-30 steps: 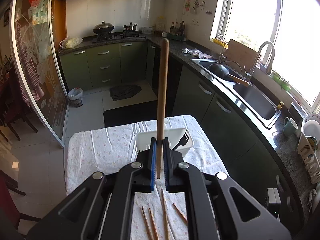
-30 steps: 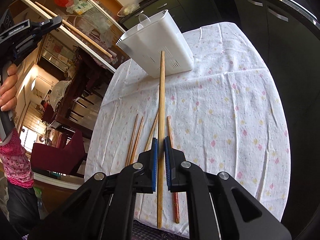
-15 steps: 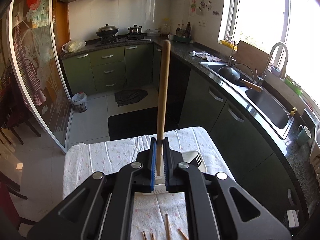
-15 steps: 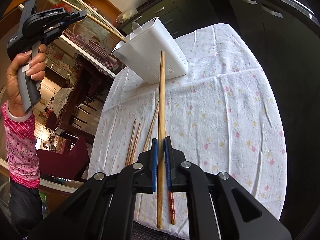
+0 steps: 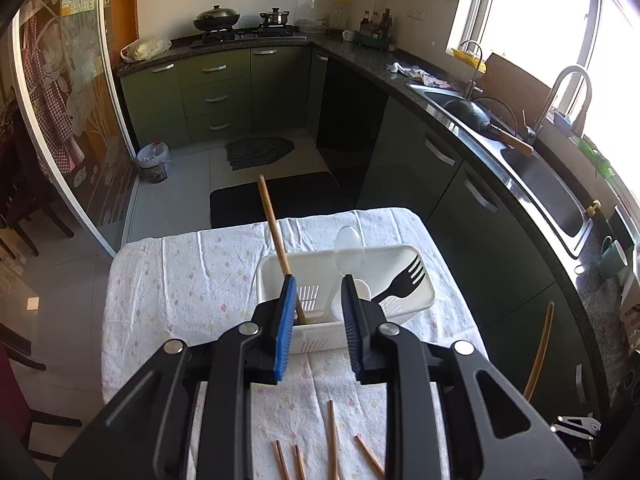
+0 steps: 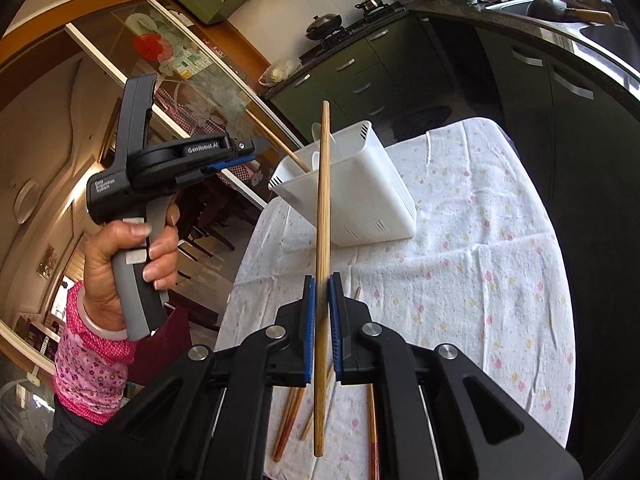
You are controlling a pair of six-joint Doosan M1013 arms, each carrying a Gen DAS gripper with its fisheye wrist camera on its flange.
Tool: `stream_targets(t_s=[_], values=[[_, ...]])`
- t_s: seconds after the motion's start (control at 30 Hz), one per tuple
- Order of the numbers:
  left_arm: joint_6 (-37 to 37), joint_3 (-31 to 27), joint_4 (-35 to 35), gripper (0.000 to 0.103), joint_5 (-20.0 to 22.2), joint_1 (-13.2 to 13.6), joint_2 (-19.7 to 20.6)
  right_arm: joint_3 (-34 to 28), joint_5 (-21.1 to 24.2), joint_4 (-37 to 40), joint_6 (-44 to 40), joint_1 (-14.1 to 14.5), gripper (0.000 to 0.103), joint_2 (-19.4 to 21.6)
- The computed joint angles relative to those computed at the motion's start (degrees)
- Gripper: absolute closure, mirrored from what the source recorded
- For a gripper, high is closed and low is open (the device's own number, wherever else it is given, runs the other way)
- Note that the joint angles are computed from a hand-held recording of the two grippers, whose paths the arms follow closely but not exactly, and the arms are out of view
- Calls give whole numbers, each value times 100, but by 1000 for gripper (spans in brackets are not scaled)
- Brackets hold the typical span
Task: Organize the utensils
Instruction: 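Lower the wooden chopstick into the caddy and open the right gripper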
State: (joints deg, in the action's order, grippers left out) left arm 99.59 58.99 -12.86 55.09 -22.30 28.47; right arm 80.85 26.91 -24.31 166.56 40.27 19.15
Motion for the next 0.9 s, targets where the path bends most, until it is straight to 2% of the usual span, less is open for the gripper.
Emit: stream_targets(t_s=[0.07, 0.1, 0.2, 0.3, 0.43, 0.6, 0.73, 0.9], values=[[158, 344, -309, 77, -279, 79, -242, -168, -105, -401, 291, -57, 95, 63], [251, 536, -439, 71, -423, 118, -372, -262, -120, -667, 484, -79, 95, 100], [666, 1127, -817, 70, -767, 235, -747, -518, -161, -1716, 1379, -148, 95, 226], [1048, 1538, -1060, 70, -765, 361, -990, -810, 145, -2976, 2466, -176, 95, 395], [1206, 1865, -1066, 70, -512, 490, -1145, -1319, 992, -3947, 3069, -162, 95, 725], [1164, 2041, -987, 70, -144, 624, -1175, -1888, 1863, -4743, 3083, -113, 95, 1214], [1143, 2097, -940, 70, -32, 684, -1167, -2073, 2104, -4839, 2871, -78, 95, 1491], [1203, 2101, -938, 70, -72, 695, -1171, -1803, 2075, -5093, 3148, -9, 95, 1556]])
